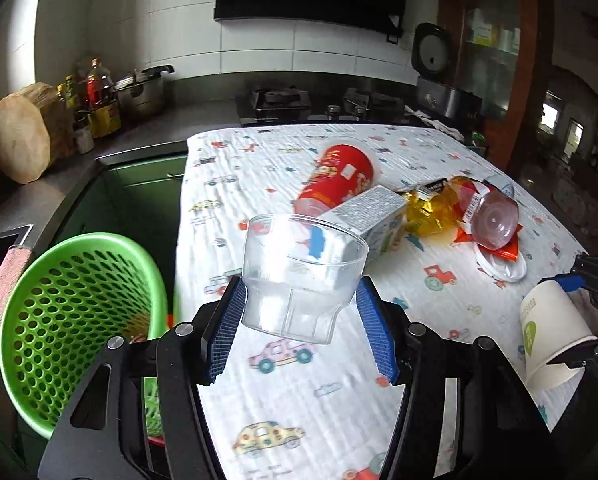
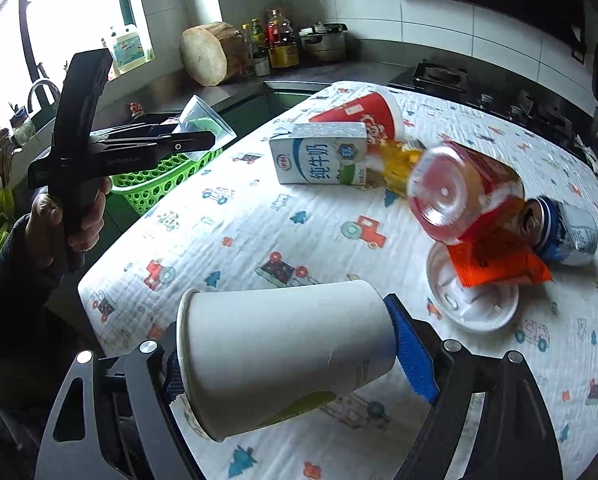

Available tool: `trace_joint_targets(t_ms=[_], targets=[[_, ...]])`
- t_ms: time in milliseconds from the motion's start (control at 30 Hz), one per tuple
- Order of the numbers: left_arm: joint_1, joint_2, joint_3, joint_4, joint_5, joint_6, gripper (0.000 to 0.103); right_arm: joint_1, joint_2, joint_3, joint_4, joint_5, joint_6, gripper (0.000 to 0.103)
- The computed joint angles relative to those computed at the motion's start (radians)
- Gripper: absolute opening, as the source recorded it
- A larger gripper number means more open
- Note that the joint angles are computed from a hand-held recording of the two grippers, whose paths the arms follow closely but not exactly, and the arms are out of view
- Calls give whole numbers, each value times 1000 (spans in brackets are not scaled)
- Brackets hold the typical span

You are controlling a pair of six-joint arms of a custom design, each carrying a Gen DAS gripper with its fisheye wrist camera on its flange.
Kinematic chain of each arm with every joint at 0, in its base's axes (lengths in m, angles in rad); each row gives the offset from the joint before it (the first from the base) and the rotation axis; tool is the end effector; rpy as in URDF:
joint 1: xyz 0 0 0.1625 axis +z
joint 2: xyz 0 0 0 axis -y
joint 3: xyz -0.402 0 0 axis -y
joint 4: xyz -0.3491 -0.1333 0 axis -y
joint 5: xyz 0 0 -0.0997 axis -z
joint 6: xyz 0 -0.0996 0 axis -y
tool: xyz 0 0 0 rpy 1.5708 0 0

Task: Collect trash
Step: 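Release the clear cup into the basket with the left tool while the right tool drops the paper cup in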

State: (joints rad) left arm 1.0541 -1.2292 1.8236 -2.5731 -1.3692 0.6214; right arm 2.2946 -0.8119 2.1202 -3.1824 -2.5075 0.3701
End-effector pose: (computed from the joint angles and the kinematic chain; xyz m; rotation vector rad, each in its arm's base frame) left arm -0.1405 -0.5575 0.2957 1.4934 2.4460 -0.5766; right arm 0.3576 -0.3245 0.0905 0.2325 -2.3240 0.9167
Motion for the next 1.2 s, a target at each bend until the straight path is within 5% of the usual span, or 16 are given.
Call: trace_joint_targets(t_ms=[533, 900, 1200], targets=[[186, 132, -338, 91, 168, -28, 58, -106, 245, -519, 97, 172, -365, 80], [245, 184, -422, 129, 183, -50, 71, -171, 414, -887, 244, 258, -461, 80], [274, 148, -421, 111, 136, -69, 77, -205, 574, -1180, 407, 313, -455, 80]])
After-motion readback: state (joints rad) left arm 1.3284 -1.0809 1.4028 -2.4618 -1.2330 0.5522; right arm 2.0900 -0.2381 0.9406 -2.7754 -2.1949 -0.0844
